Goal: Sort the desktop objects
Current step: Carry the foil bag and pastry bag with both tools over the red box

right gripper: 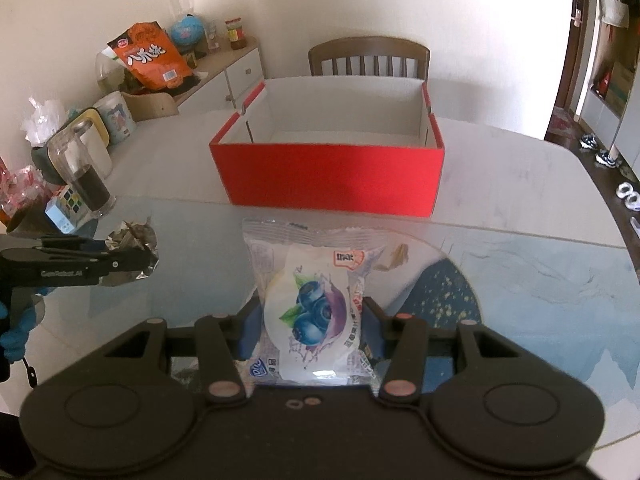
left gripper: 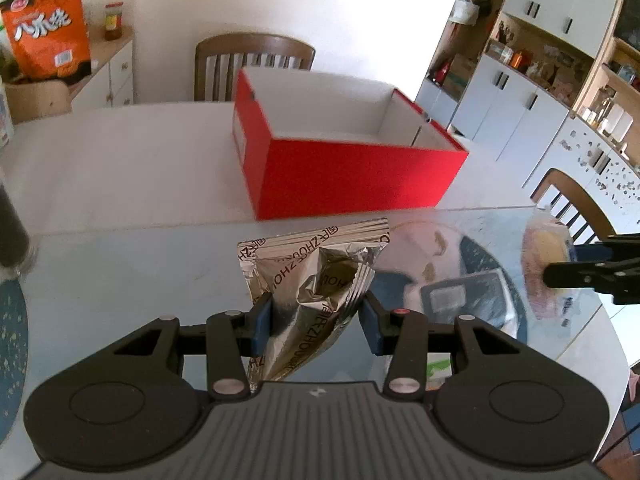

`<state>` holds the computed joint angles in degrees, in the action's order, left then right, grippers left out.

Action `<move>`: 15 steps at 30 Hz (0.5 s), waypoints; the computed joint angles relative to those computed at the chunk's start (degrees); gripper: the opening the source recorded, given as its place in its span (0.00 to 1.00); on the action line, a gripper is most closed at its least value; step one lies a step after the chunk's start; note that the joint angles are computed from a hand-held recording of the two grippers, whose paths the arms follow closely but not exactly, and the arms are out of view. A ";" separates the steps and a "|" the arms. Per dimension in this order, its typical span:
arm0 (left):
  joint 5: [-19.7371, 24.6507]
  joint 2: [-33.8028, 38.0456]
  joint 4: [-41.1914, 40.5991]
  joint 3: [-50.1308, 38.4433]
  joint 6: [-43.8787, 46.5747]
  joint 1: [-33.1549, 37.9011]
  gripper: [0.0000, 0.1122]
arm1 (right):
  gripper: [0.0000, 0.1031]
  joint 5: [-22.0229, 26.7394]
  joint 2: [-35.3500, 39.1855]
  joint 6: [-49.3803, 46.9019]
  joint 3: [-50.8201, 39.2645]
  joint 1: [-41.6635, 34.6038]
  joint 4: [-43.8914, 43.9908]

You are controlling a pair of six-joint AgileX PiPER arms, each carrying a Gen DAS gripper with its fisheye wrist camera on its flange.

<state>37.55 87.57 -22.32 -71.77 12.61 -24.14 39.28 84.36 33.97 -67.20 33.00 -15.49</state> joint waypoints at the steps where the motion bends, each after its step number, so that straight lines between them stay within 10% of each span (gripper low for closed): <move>1: 0.41 0.27 0.29 -1.02 -0.59 -0.40 0.39 | 0.49 -0.02 0.09 -0.58 -0.37 -0.43 0.14; 15: 5.51 6.48 7.36 -16.24 -8.54 -4.79 0.39 | 0.49 0.08 3.96 -14.81 -10.15 -8.17 7.71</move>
